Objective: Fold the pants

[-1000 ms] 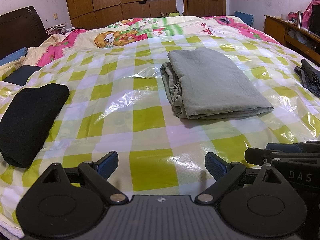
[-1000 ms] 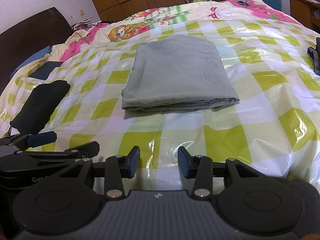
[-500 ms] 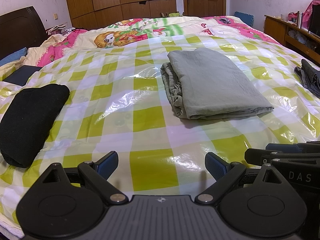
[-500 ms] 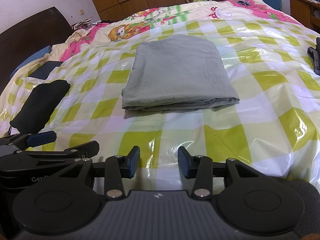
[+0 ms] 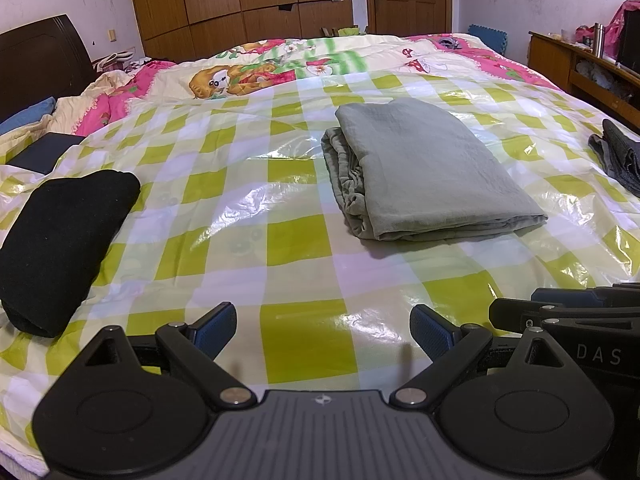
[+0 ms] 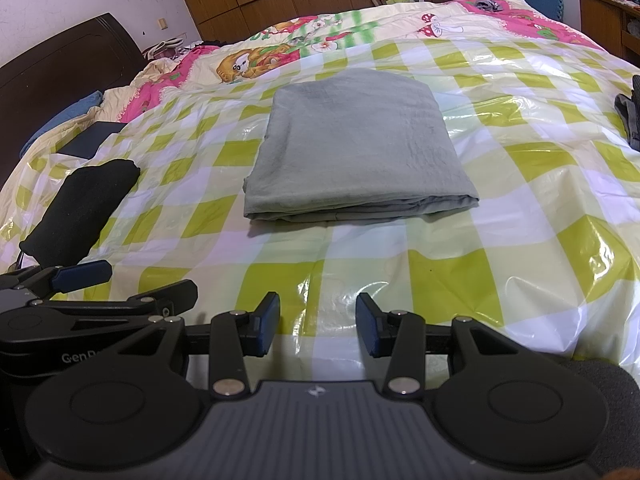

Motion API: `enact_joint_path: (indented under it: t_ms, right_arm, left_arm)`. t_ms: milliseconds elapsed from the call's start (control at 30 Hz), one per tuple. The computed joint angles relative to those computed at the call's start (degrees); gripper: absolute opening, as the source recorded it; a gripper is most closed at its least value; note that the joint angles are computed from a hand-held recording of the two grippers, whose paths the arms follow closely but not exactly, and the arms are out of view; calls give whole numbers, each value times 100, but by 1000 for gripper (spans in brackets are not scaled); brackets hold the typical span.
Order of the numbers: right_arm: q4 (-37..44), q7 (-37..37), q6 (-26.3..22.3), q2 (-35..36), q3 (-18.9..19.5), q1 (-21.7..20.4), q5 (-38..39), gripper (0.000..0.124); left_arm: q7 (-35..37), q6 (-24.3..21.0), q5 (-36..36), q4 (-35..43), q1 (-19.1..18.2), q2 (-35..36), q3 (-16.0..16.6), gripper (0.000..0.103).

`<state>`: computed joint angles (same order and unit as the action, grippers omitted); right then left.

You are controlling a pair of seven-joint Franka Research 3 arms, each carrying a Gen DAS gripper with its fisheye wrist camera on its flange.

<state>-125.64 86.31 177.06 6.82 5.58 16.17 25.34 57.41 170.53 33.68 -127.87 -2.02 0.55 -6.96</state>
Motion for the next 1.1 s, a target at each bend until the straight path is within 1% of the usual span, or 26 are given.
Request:
enact_joint_path:
  t_ms: [833, 1100]
  right_arm:
    - [-10, 92, 4, -5, -30, 28, -97, 43]
    - [-13, 85, 6, -5, -25, 25, -90, 43]
  left_arm:
    - [-107, 70, 161, -1, 25, -2, 16, 103]
    - [-295, 37, 392, 22, 20, 22, 22, 103]
